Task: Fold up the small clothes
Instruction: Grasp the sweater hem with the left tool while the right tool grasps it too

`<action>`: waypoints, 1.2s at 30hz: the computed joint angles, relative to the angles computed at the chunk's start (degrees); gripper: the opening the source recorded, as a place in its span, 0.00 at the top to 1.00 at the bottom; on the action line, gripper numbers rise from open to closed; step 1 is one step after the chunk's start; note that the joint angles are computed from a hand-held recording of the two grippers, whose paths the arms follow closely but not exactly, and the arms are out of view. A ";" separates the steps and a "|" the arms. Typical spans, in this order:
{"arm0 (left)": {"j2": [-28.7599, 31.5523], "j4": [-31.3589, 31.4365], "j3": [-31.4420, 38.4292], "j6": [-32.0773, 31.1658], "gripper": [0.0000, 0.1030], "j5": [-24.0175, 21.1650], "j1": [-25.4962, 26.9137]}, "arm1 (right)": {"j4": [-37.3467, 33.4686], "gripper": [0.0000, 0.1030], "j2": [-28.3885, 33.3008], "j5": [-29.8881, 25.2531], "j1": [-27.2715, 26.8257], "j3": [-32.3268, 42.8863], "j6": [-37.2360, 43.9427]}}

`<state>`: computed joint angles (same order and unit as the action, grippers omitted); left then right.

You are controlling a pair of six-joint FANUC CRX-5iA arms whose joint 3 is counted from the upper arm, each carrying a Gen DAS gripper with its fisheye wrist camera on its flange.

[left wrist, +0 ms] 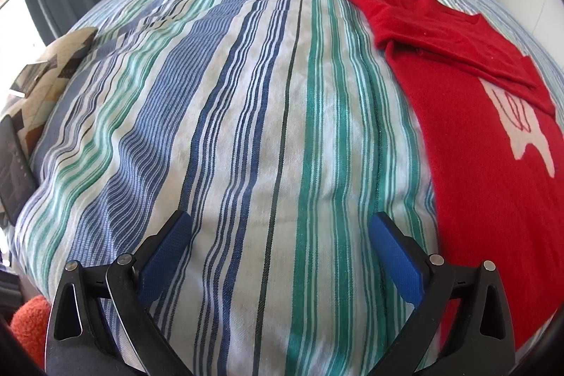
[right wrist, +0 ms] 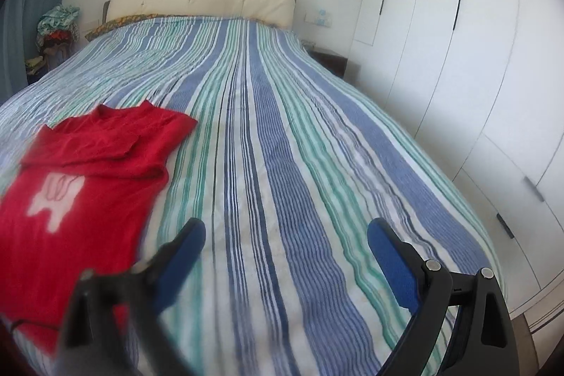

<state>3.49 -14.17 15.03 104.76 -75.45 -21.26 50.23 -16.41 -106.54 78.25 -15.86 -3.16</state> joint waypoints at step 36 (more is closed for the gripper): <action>3.49 48.95 -4.63 -9.72 0.98 13.48 7.96 | -27.64 0.95 -9.16 60.90 -16.12 -3.66 -4.29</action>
<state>6.98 34.78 10.40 95.04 -61.97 -13.30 22.59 -25.57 -45.64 62.13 -19.52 -7.45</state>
